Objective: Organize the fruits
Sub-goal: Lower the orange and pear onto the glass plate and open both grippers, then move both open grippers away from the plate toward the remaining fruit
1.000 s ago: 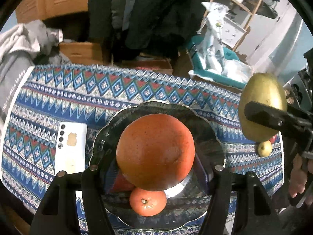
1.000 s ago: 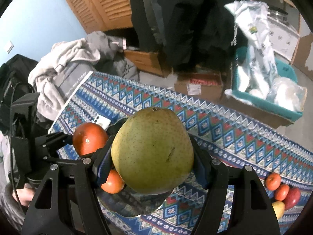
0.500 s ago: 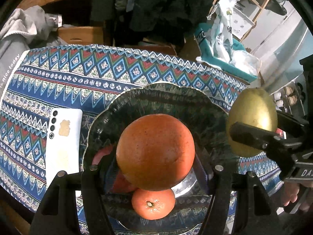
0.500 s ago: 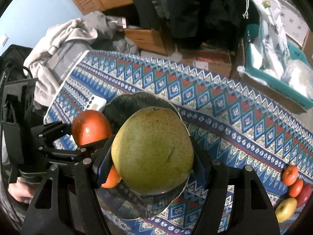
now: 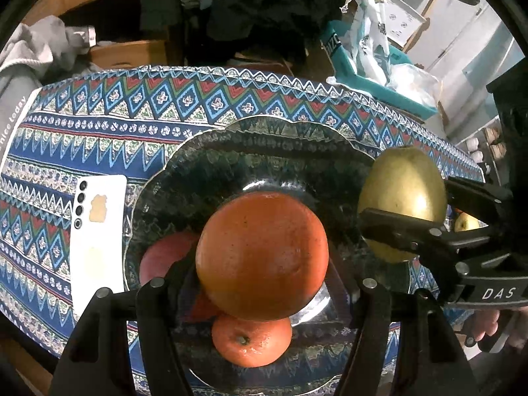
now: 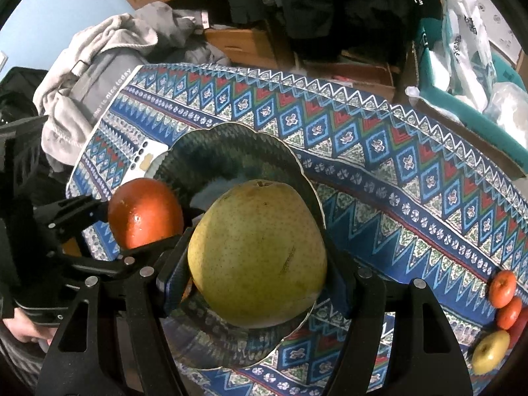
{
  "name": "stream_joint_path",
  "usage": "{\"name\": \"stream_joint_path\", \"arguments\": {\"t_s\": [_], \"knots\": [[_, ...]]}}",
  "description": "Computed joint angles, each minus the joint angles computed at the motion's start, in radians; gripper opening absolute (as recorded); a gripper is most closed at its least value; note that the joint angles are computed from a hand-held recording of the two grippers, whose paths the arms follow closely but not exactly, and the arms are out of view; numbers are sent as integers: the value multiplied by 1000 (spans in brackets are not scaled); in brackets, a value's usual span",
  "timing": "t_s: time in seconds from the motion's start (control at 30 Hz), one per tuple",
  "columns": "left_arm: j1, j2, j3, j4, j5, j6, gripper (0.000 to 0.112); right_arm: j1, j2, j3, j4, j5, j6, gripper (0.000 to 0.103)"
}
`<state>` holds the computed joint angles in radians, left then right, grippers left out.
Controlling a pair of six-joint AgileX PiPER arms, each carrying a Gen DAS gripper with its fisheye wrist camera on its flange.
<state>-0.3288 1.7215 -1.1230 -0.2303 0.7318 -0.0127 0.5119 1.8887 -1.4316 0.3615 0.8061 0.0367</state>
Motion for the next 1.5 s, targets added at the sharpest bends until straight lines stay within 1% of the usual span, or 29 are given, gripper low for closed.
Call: {"name": "stream_joint_path", "arguments": {"t_s": [0.17, 0.27, 0.3, 0.33, 0.37, 0.5, 0.7, 0.8, 0.87, 1.03, 1.1, 1.13, 1.23, 1.3, 1.37, 1.5], "knots": [[-16, 0, -3, 37, -1, -25, 69, -11, 16, 1, 46, 7, -18, 71], [-13, -7, -2, 36, 1, -22, 68, -18, 13, 11, 69, 3, -27, 70], [-9, -8, -2, 36, 2, -22, 68, -14, 7, 10, 37, -1, -4, 69], [-2, -9, -3, 31, 4, -18, 69, -18, 7, 9, 46, 2, -11, 66], [2, -9, -4, 27, 6, -17, 68, -31, 8, 10, 84, 9, -36, 65], [26, -15, -1, 5, 13, -4, 68, -27, 5, 12, 76, 17, -30, 66], [24, -29, -4, 6, 21, -15, 69, -18, -17, 29, 71, 16, -34, 67], [14, -37, -4, 9, 24, -20, 69, -13, -45, 42, 43, 4, -12, 67], [6, -41, -8, 9, 30, -22, 69, -15, -62, 48, 26, 1, 2, 70], [-16, -57, -18, 9, 43, -29, 69, -7, -115, 57, -66, 0, 67, 70], [-29, -65, -22, 14, 47, -38, 73, -10, -139, 65, -94, 3, 89, 71], [-33, -69, -22, 16, 47, -40, 74, -12, -148, 68, -103, 5, 96, 70], [-48, -81, -29, 22, 50, -48, 74, -4, -179, 72, -186, 25, 155, 71], [-57, -86, -36, 19, 55, -54, 74, -4, -197, 77, -217, 32, 172, 71], [-67, -91, -42, 17, 59, -58, 74, -8, -221, 92, -240, 33, 185, 75], [-100, -93, -60, 26, 68, -76, 75, -21, -270, 130, -286, 36, 207, 75]]}}
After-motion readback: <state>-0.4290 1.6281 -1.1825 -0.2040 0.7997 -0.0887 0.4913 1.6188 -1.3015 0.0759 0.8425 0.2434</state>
